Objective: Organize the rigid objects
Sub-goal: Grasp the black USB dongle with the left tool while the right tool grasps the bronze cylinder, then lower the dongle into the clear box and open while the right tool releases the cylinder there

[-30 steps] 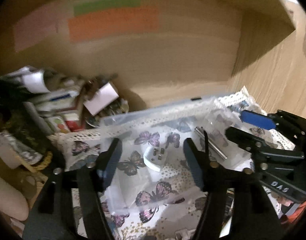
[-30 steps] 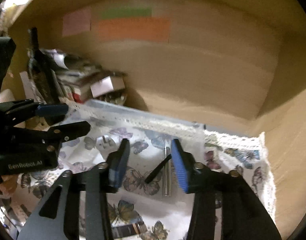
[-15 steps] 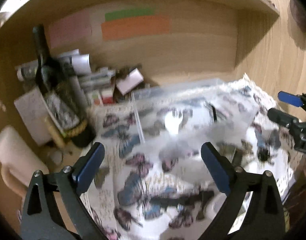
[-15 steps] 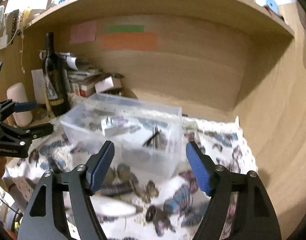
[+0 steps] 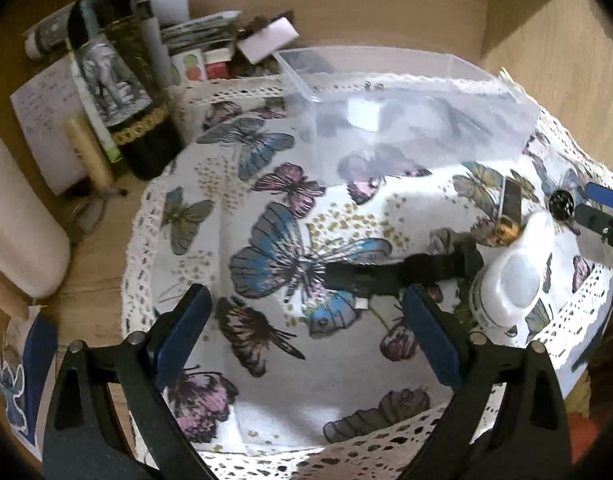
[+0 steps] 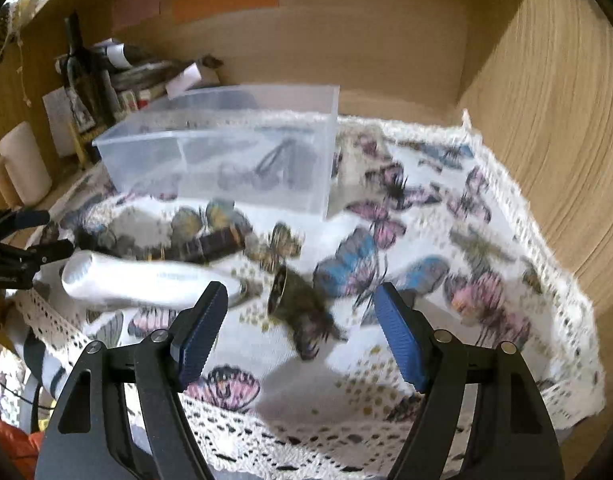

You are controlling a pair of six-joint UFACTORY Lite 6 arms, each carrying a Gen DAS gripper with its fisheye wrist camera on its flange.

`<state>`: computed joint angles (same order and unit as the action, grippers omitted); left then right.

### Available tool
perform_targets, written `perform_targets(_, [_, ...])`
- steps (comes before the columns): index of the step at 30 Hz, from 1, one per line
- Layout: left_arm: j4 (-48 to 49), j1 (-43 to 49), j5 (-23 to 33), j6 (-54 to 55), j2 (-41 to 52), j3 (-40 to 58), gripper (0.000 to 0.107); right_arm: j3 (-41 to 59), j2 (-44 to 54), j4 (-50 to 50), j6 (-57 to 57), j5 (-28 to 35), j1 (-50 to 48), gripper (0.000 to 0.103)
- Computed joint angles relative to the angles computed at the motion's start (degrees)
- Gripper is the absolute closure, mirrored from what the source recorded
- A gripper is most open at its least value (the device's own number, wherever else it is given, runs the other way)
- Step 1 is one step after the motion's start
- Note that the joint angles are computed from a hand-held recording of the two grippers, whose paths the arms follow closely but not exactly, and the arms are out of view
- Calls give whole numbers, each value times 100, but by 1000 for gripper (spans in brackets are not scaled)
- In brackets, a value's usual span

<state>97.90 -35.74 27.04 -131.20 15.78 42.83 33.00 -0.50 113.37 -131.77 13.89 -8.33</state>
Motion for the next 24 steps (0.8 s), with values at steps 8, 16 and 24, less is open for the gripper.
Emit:
perform_targets(8, [-1011, 12, -221, 1457, 405, 606, 35, 326, 609, 159, 24, -53, 88, 42])
perform_targets(16, [-287, 409, -912, 938, 458, 734, 62, 581, 977, 381, -295, -29, 220, 70])
perform_targets(24, [-145, 136, -466, 501, 243, 512, 63, 414, 609, 894, -672, 112, 192, 70])
